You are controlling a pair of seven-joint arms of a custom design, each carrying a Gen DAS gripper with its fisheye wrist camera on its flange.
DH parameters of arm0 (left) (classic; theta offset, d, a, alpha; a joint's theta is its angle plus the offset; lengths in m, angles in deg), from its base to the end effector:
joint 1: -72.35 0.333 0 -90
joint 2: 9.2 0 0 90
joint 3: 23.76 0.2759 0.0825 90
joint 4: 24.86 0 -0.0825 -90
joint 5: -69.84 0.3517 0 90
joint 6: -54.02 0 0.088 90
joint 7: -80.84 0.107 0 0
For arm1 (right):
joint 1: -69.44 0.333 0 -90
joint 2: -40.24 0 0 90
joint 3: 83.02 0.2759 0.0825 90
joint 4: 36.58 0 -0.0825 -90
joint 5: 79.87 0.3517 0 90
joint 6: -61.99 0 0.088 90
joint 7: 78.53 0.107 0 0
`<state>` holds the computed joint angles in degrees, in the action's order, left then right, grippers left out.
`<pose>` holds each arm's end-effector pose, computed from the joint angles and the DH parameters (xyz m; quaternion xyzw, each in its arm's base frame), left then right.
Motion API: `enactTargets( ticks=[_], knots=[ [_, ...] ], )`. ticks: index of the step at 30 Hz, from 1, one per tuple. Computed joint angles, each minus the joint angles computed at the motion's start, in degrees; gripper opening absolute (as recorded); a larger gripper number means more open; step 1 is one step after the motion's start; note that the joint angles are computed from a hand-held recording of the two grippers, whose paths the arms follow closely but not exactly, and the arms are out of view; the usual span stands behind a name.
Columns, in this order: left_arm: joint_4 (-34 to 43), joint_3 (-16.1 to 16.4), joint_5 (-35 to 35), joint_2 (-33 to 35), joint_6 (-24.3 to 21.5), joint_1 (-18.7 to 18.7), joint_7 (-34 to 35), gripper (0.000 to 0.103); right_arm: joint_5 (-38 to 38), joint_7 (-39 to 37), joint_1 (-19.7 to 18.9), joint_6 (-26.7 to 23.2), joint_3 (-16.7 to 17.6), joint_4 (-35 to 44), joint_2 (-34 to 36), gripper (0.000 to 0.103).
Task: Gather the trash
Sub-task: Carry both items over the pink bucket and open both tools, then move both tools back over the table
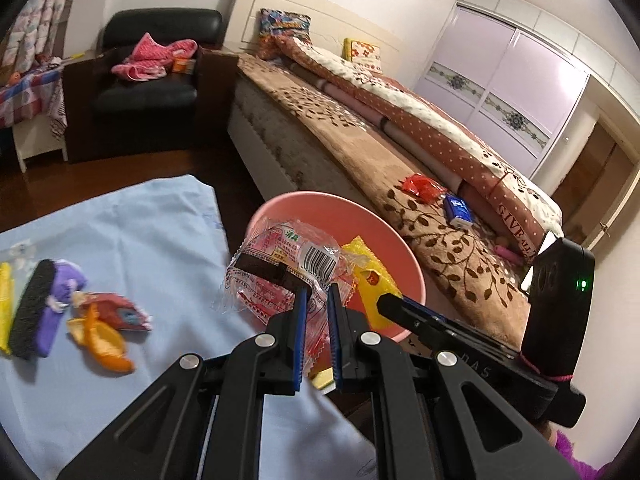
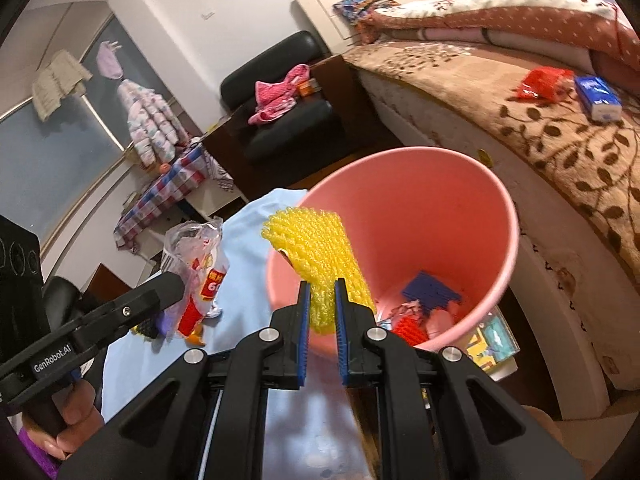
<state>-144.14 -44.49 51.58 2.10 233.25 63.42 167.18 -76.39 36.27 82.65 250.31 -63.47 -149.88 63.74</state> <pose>0.5311 -0.2599 0.4186 -0.6096 0.6729 -0.4051 0.1072 0.5394 0.3145 0.3675 -0.6269 0.6385 -0.0625 0.4420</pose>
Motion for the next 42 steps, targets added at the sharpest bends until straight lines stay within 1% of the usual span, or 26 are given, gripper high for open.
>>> enactTargets(
  ticks=[3, 7, 10, 12, 14, 16, 17, 20, 22, 23, 24, 27, 31, 34, 35, 37, 39, 40, 42],
  knots=[
    [3.2, 0.9, 1.9, 2.8, -1.2, -1.3, -0.9, 0.009, 0.2, 0.3, -0.6, 0.1, 0.1, -0.1, 0.2, 0.012],
    [7.0, 3.7, 6.7, 6.1, -2.6, -4.1, -3.9, 0.010, 0.4, 0.8, -0.6, 0.1, -0.5, 0.2, 0.5, 0.012],
    [8.8, 3.9, 8.3, 7.9, -3.4, -4.4, -5.1, 0.011, 0.3, 0.9, -0.1, 0.0, -1.2, 0.5, 0.8, 0.012],
    [9.6, 3.5, 8.8, 8.8, -3.8, -4.0, -5.3, 0.011, 0.4, 1.1, 0.4, -0.3, -1.8, 0.7, 0.9, 0.012],
    [10.4, 3.0, 9.1, 9.5, -4.1, -3.6, -5.2, 0.014, 0.6, 1.1, 0.7, -0.6, -2.2, 0.8, 1.0, 0.012],
    [10.7, 2.5, 9.2, 9.8, -4.2, -3.2, -5.0, 0.016, 1.0, 1.6, 2.7, -1.1, -4.4, 1.0, 0.7, 0.012],
    [10.9, 2.2, 9.3, 9.9, -4.2, -3.0, -4.9, 0.017, 1.2, 1.7, 3.0, -1.2, -4.9, 1.1, 0.8, 0.012],
    [10.8, 0.9, 9.0, 10.0, -3.8, -1.9, -3.3, 0.022, 1.7, 2.0, 3.4, -1.5, -5.4, 1.4, 1.0, 0.012],
    [10.6, 1.2, 9.2, 9.9, -3.5, -2.2, -3.2, 0.026, 1.9, 2.2, 3.9, -2.0, -6.1, 1.7, 1.1, 0.012],
    [10.3, 1.5, 9.5, 9.5, -3.0, -2.5, -3.3, 0.027, 2.0, 2.3, 4.5, -2.2, -6.7, 1.7, 1.0, 0.013],
    [10.1, 1.4, 9.5, 9.3, -2.9, -2.4, -3.2, 0.028, 2.0, 2.7, 6.0, -2.6, -8.3, 1.9, 0.9, 0.014],
    [9.2, 0.5, 8.7, 8.5, -2.3, -1.4, -2.8, 0.034, 2.1, 3.5, 8.6, -2.8, -11.0, 1.9, 0.6, 0.028],
    [7.4, 1.1, 8.4, 6.8, -1.8, -1.6, -3.6, 0.040, 1.7, 3.8, 10.3, -2.2, -12.7, 1.4, -0.1, 0.029],
    [5.5, 2.5, 8.7, 5.1, -1.5, -2.4, -5.3, 0.043, 1.4, 4.0, 11.7, -1.4, -13.9, 0.7, -0.8, 0.029],
    [4.7, 3.5, 9.3, 4.4, -1.3, -3.1, -6.3, 0.044, 1.2, 4.0, 12.0, -1.2, -14.2, 0.4, -1.1, 0.029],
    [3.1, 5.4, 10.6, 3.0, -1.0, -4.4, -8.5, 0.045, 0.9, 4.1, 14.0, -0.6, -16.1, -0.1, -1.7, 0.029],
    [1.2, 7.7, 12.6, 1.4, -0.7, -5.9, -11.4, 0.045, 0.5, 3.8, 15.5, 0.1, -17.2, -0.7, -2.4, 0.029],
    [0.3, 8.7, 13.7, 0.6, -0.6, -6.4, -12.8, 0.045, 0.4, 3.6, 15.8, 0.3, -17.4, -0.9, -2.6, 0.029],
    [-1.9, 11.4, 16.9, -1.3, -0.3, -8.1, -16.7, 0.045, 0.2, 3.2, 17.6, 0.8, -18.8, -1.3, -3.1, 0.029]
  ],
)
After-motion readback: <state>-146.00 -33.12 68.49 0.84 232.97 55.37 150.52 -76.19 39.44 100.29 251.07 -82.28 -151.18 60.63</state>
